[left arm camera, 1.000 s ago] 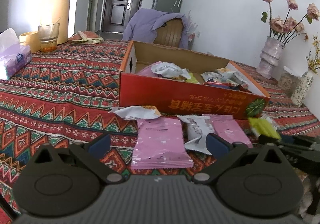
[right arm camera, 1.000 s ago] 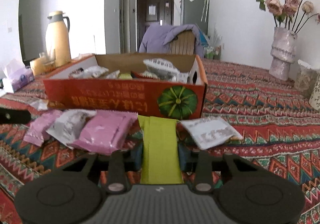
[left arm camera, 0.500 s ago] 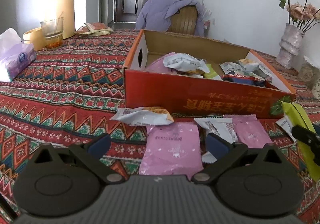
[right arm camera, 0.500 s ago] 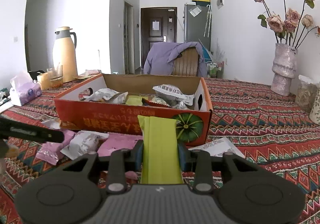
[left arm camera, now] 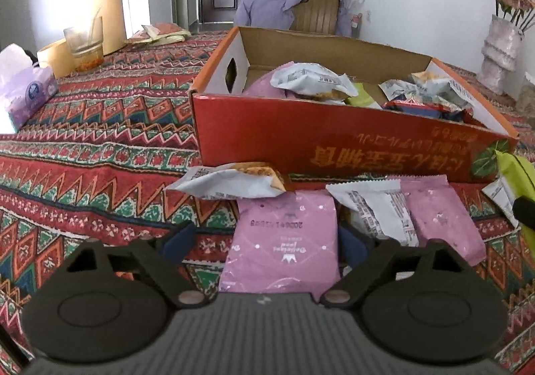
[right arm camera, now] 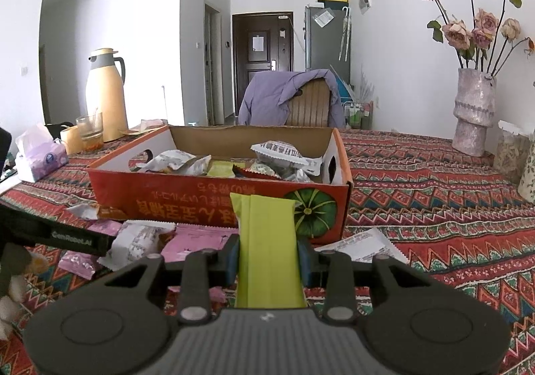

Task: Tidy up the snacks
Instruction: 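Grasp a pink packet with the left tool while the right tool holds the green bar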

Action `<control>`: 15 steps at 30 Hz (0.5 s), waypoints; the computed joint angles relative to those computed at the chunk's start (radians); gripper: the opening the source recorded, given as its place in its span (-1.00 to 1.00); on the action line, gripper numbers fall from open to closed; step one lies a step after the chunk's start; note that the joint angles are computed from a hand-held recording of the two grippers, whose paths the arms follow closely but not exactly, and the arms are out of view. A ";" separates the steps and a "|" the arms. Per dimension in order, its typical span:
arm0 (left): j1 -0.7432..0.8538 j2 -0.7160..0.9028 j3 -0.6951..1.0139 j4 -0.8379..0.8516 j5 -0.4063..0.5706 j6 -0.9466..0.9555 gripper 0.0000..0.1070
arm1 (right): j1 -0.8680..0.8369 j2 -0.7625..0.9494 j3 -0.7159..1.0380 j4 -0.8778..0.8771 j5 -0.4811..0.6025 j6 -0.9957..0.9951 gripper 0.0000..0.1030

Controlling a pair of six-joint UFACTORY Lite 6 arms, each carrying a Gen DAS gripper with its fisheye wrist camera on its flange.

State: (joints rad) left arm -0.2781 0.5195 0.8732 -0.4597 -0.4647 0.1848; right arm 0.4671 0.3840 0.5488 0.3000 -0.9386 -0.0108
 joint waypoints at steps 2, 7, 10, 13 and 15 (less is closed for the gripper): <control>-0.022 0.009 0.002 -0.062 -0.017 0.067 0.68 | 0.000 0.003 0.001 -0.005 0.001 0.004 -0.34; -0.021 -0.011 -0.029 0.027 -0.039 -0.003 0.30 | 0.004 0.007 0.001 -0.007 0.001 0.008 -0.34; -0.025 -0.023 -0.050 0.066 -0.055 -0.035 0.18 | 0.004 0.004 -0.005 -0.011 -0.003 0.012 -0.34; -0.023 -0.033 -0.074 0.094 -0.074 -0.060 0.18 | 0.004 0.000 -0.009 -0.016 -0.004 0.015 -0.34; -0.024 -0.045 -0.090 0.097 -0.078 -0.057 0.17 | 0.009 0.001 -0.008 -0.015 -0.003 0.014 -0.34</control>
